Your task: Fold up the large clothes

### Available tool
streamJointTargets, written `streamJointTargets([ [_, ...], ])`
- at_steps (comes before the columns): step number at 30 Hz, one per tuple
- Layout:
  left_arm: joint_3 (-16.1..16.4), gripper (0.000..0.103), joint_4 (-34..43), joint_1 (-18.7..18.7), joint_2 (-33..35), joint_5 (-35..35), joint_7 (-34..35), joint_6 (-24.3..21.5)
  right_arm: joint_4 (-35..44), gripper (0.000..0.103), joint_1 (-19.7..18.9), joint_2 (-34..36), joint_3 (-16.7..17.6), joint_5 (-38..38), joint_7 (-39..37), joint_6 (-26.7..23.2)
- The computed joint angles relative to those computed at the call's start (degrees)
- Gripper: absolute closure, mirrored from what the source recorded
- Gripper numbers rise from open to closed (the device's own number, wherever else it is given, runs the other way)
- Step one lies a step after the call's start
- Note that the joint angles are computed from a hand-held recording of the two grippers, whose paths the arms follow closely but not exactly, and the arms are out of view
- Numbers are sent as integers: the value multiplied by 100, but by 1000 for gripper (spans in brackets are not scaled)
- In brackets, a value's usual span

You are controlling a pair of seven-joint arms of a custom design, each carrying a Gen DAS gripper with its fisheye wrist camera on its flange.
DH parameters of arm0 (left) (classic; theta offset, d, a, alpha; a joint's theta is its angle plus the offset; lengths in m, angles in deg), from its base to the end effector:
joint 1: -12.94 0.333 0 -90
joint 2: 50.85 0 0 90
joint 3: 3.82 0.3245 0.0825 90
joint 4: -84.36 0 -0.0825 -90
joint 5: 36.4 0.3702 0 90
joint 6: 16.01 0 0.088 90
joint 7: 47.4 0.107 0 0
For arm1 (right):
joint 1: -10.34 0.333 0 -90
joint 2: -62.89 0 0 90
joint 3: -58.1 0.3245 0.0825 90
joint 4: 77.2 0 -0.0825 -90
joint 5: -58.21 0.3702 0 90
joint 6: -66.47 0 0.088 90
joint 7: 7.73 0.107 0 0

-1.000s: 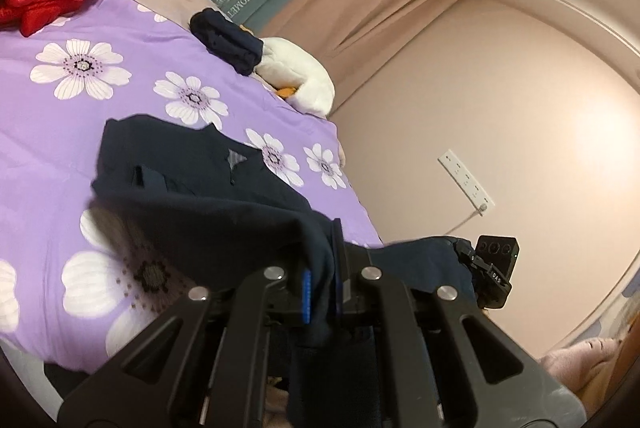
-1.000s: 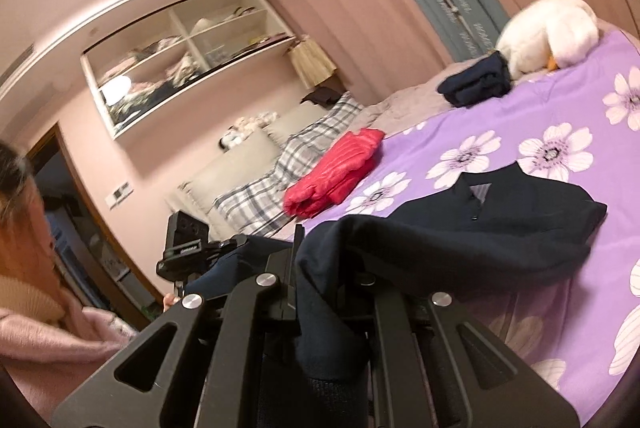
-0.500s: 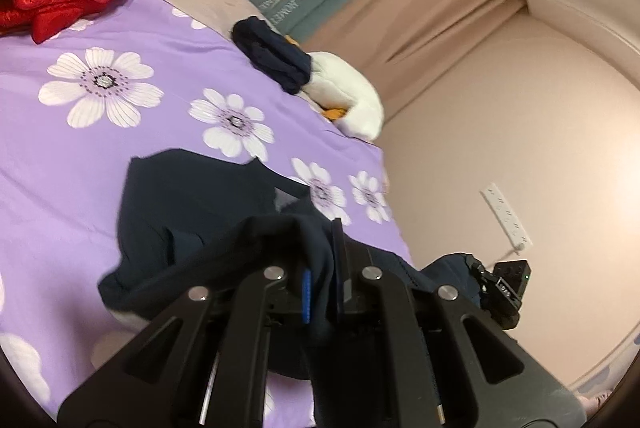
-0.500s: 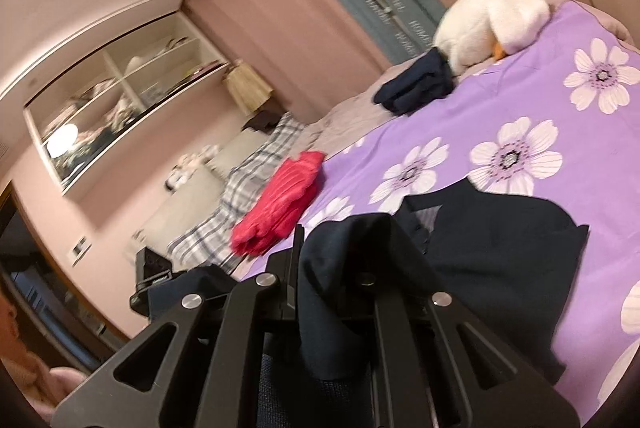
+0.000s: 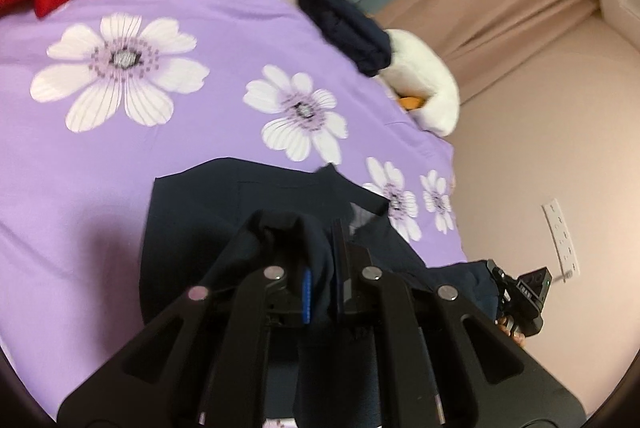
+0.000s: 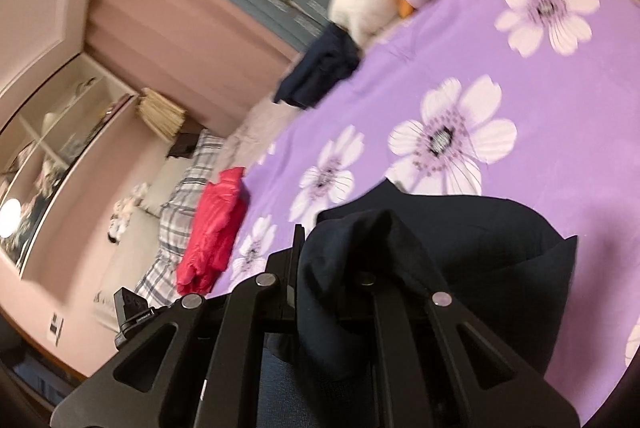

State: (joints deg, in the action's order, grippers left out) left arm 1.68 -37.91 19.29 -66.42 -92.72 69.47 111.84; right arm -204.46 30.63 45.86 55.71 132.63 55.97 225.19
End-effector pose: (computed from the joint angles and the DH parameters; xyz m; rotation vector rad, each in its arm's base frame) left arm 0.4892 0.0816 0.5853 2.1291 -1.6858 1.3954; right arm 0.4773 0.1082 0.5815 -1.1912 1.5991 0.0945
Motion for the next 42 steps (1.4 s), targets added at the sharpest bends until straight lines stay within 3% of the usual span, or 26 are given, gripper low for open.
streamJointTargets([
  [10, -491, 95, 1425, 302, 1861, 689, -1487, -172, 675, 93, -580, 1301, 64, -615, 1825, -489],
  [16, -782, 93, 2192, 612, 2776, 1001, -2877, -532, 872, 75, -995, 1733, 157, -139, 2599, -901],
  [17, -826, 88, 2266, 667, 2865, 964, -3042, -573, 885, 67, -1045, 1754, 173, 83, 2615, -867],
  [18, -868, 74, 2333, 739, 2970, 806, -3254, -605, 885, 55, -1089, 1755, 188, 405, 2574, -824],
  [21, -990, 47, 2363, 877, 3038, 417, -3423, -362, 930, 43, -1195, 1807, 206, 1314, 2504, -751],
  [25, -1052, 42, 2572, 885, 3087, 666, -3506, -170, 1134, 39, -1253, 1827, 238, 1133, 2549, -567],
  [27, -1020, 35, 2610, 814, 2993, 1141, -3508, 32, 1268, 36, -1264, 1767, 247, 1135, 2161, -444],
  [29, -1006, 23, 2569, 802, 2844, 1395, -3362, 270, 1366, 36, -1240, 1694, 266, 540, 2118, -292],
  [31, -969, 23, 2578, 764, 2719, 1816, -3235, 337, 1513, 36, -1186, 1666, 298, -554, 2029, -358],
  [35, -1056, 23, 2521, 659, 2485, 2309, -2255, 121, 2097, 36, -810, 1885, 427, -3775, 1894, -1134],
  [38, -1176, 23, 2092, 553, 2216, 1865, -1087, -213, 2470, 36, -635, 2223, 770, -4138, 815, -1229],
  [42, -1128, 23, 1568, 316, 2049, 1638, -550, -307, 3145, 36, -329, 2862, 883, -5343, 500, -1425],
])
